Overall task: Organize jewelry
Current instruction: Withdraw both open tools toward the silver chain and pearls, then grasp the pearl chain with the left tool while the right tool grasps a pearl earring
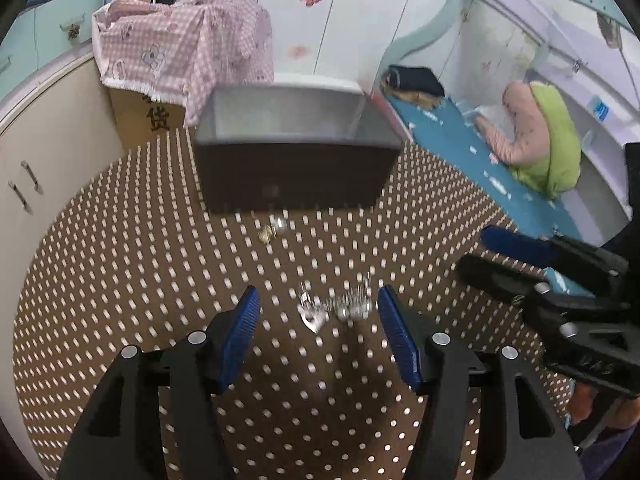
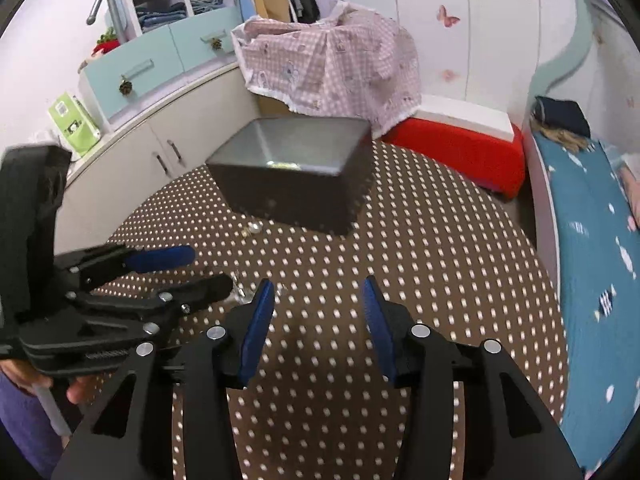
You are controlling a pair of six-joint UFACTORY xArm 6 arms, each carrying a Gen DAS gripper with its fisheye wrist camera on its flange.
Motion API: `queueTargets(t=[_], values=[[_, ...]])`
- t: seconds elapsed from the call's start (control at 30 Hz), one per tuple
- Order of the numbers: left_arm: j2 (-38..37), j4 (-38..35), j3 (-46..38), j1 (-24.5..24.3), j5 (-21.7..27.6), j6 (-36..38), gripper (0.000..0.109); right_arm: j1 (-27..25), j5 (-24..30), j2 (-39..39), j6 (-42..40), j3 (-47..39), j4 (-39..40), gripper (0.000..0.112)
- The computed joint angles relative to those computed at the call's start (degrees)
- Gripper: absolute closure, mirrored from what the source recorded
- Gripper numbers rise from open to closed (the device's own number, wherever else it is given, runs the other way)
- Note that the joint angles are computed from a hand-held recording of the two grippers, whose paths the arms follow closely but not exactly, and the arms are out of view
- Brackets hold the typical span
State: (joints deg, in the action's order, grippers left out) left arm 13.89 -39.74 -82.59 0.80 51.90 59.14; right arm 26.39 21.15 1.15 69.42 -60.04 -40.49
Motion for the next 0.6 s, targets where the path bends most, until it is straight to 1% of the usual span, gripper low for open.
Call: queueTargets(t=[0.2, 0.23, 0.4, 0.5, 0.57, 0.6], values=[[-1.73, 0.91, 4.51, -1.57, -3.66, -0.05, 0.050, -0.38, -2.45, -0.90, 1.13, 3.26, 0.35, 0.067], [-2.31, 0.72, 5.63, -2.11, -5.52, 0.69, 0.050, -0.35, -2.60, -0.70, 1.02, 3.15, 0.62, 0.067], [-3.06, 1.87, 7.54, -4.03, -9.86, 0.52, 0.050, -0.80, -4.56, -0.37, 1.96, 3.96, 0.11, 0.067], [-3.88, 3.74, 9.65, -5.46, -14.09, 1.80, 0.052, -0.94, -5.25, -0.13, 2.35, 4.07, -0.25, 0.067], [-4.20, 3.14, 10.20, -5.50, -14.47, 2.92, 0.057, -0.92, -5.52, 0.13, 2.46, 4.08, -0.24, 0.067], [-4.11, 2.99, 10.11, -5.44, -14.64, 3.21, 0.063, -0.89, -5.74, 0.32, 2.29, 4.08, -0.03, 0.067]])
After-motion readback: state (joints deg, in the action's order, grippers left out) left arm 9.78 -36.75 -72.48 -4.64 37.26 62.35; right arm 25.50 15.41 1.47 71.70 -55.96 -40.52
